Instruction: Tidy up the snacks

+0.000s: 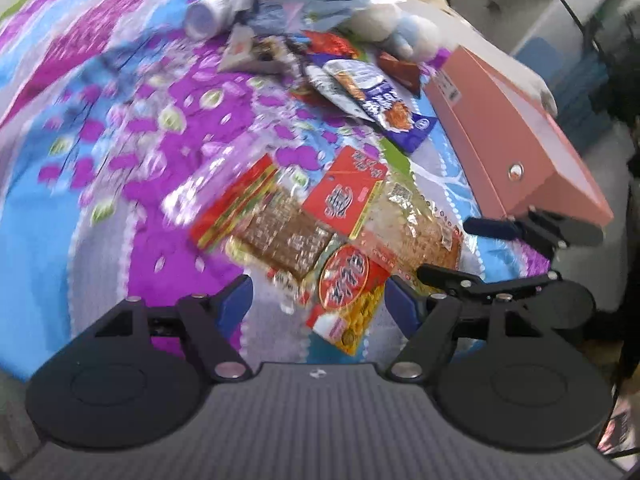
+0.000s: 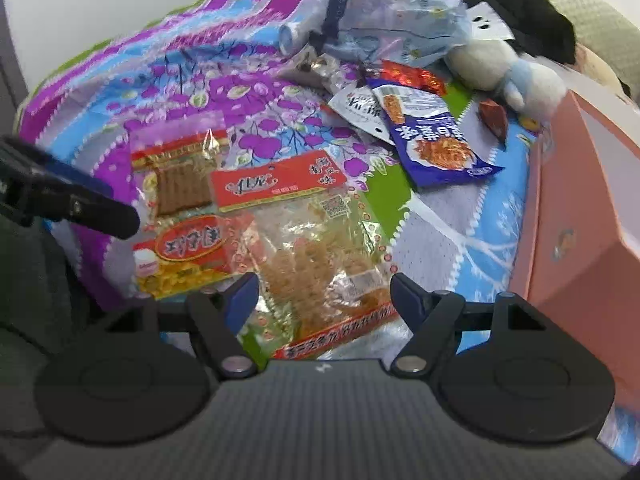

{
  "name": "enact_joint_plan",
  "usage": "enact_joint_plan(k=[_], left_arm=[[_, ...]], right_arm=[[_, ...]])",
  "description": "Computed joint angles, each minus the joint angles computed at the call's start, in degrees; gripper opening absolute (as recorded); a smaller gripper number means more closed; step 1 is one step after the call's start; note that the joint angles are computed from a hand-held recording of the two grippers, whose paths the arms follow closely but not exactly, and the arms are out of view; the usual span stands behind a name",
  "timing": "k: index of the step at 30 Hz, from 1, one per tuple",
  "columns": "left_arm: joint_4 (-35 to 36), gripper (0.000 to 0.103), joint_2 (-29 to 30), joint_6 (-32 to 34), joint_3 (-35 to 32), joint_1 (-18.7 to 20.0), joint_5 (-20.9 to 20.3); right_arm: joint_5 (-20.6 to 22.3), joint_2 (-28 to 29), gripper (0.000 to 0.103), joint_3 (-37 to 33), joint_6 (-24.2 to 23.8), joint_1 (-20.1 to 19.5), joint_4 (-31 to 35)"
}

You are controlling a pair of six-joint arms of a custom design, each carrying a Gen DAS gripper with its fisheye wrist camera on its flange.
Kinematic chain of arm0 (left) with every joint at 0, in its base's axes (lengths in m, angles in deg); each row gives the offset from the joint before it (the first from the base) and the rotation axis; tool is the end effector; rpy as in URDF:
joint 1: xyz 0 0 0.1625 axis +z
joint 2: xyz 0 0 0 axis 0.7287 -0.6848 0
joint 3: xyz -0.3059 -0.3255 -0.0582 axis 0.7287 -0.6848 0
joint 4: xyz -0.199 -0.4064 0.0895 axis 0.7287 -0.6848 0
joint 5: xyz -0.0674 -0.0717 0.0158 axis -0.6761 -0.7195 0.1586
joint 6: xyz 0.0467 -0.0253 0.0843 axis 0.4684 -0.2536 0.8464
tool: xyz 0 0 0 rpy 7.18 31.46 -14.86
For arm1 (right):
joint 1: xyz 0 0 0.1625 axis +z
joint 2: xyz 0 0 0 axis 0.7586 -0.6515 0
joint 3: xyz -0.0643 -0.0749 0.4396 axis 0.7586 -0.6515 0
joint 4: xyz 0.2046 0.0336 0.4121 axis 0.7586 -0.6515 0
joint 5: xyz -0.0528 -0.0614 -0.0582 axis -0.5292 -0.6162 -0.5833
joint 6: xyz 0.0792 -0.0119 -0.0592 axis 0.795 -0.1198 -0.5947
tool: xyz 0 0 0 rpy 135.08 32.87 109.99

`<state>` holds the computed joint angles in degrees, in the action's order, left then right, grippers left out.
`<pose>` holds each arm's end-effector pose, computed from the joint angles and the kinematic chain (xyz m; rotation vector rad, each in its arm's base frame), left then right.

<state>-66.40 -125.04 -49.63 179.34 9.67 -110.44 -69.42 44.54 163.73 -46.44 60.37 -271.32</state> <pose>0.0316 -0.3058 0.2261 0.1193 2.5832 -0.8422 0.2364 -0.3964 -0.0649 1.2499 -2.2286 0.4720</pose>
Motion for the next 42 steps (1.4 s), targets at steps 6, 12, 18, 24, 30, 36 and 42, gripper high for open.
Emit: enact_joint_plan(k=[6, 12, 18, 24, 30, 36, 42], left_arm=[[-4.6, 0.088, 8.8, 10.2, -3.1, 1.9, 2.2], [-11.7, 0.092, 15.7, 21.7, -4.8, 4.8, 0.7], [-13.7, 0.095, 21.5, 27.2, -7.4, 8.4, 0.8], [-15.4, 0.103, 24.5, 30.7, -8.8, 10.5, -0.2], [-14.0, 0.101, 24.6, 29.7, -9.0, 10.3, 0.4], [-12.9, 0.082, 22.9, 27.2, -8.1, 9.1, 1.6], [-13.6, 0.065, 21.5, 24.6, -8.1, 9.9, 0.4]], right_arm=[[2.6, 0.3, 0.074, -1.1, -5.1, -1.6, 1.3], [3.8, 0.5, 0.094, -2.0, -8.2, -2.8, 7.0], [4.2, 1.0, 0.095, -1.4, -5.6, -3.1, 4.8], [4.8, -0.9, 0.065, -0.1, 0.7, -3.4, 4.1], [3.1, -1.0, 0.048, 0.6, 4.5, -2.5, 1.5], [1.2, -1.5, 0.044, 2.0, 7.8, -2.2, -2.5], [-1.2, -2.7, 0.044, 4.1, 11.4, -1.9, -6.1]])
